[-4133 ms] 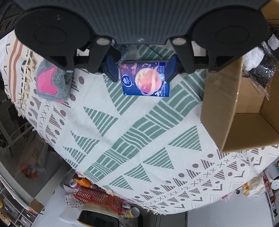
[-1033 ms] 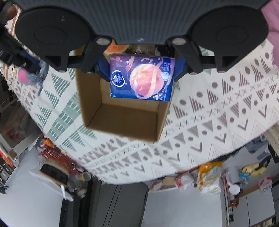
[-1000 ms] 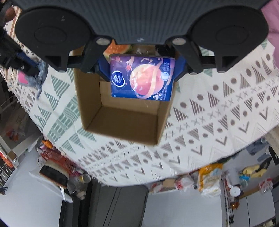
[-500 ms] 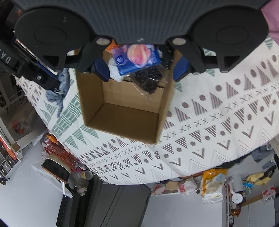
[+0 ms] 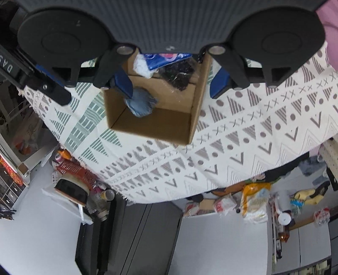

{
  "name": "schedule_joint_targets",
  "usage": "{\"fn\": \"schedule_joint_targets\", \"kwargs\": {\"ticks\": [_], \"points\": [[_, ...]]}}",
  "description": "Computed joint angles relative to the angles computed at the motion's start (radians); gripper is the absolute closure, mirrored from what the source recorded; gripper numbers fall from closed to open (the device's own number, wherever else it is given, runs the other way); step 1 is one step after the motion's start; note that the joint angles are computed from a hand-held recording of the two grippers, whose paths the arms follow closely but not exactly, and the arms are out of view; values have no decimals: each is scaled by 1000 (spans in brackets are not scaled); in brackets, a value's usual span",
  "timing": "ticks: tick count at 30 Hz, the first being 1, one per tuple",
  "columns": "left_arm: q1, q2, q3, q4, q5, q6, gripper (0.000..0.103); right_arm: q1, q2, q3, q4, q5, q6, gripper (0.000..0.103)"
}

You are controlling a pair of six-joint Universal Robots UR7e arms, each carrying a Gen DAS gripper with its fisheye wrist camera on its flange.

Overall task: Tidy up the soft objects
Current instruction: 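Drop the snack box into the box with left tool while right tool drops the plush in, then move the left tool to the gray plush with the pink ear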

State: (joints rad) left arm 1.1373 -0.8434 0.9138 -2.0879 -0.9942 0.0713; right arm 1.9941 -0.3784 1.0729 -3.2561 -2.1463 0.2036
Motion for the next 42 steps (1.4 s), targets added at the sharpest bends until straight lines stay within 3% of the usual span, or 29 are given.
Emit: {"fn": "schedule_joint_targets", "kwargs": {"ticks": [3,12,27,33,42], "points": [[-13,-6,25,-35,6,13,24,2,-29,50,-27,-22,14,22],[-50,-26,110,-113,30,36,24,2,-99,158,-86,-104,45,7],[-111,-58,223,-137,2,8,24,-18,-206,336,-195,-124,131,4],[-133,-44,245,-141,75,-29,24,-30,-236,384,-225,-125,168,4],[-160,-23,274,-171,53,-30,25,-69,-294,475,-285,-122,290,9]]}}
